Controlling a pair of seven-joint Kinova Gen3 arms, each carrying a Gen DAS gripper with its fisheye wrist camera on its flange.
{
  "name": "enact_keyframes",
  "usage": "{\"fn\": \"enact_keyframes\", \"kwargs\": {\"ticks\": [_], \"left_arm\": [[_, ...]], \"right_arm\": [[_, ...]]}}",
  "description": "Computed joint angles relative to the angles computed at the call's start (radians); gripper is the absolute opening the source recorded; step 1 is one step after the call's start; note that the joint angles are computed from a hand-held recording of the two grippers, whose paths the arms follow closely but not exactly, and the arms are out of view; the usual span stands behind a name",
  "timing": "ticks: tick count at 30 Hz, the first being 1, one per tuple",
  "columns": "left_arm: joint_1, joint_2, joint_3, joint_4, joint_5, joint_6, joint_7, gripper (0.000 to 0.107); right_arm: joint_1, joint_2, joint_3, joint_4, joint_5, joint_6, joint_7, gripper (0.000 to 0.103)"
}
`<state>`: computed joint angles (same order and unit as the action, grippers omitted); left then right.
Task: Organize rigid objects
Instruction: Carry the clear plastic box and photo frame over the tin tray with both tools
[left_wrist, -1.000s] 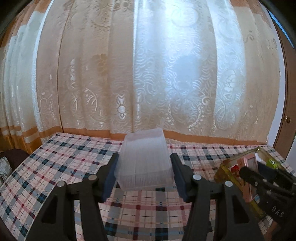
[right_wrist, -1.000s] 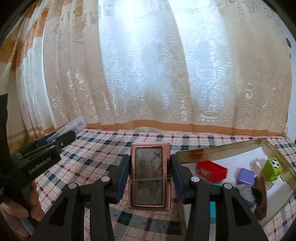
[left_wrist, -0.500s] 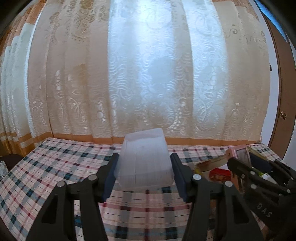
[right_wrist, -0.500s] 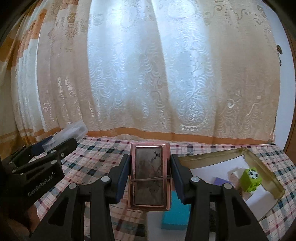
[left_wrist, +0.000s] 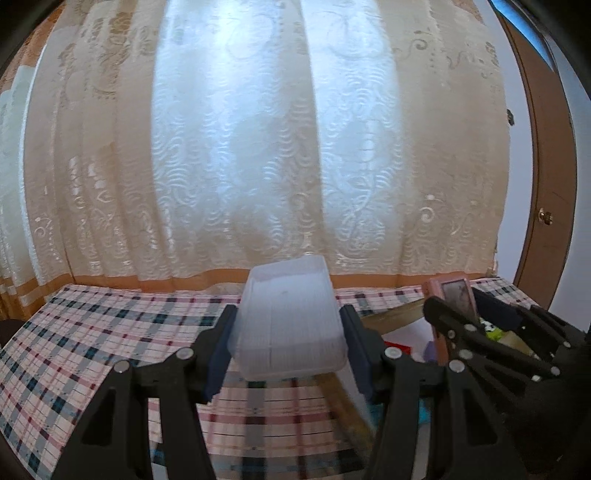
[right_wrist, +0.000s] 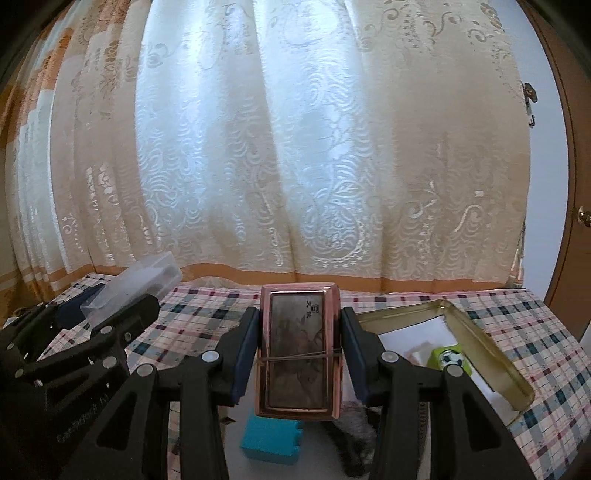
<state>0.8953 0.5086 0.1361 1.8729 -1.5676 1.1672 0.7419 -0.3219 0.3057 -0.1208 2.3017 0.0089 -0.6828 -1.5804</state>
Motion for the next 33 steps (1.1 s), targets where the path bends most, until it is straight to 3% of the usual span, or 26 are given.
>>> {"fn": "enact_keyframes", "kwargs": {"ticks": [15,33], "left_arm": [[0.026,0.079,-0.048,-0.182,0.054,-0.08,-0.134,0.055],[0.065,0.177,-0.158,-0.396,0.278,-0.187,-0.364,0.055]], "right_arm": [[0.094,0.035,0.03,-0.057,0.06,0.049,-0.031,0.047],[0.171,0.08,0.044,-0.165,0.085,0.19,-0.038,0.047]]}}
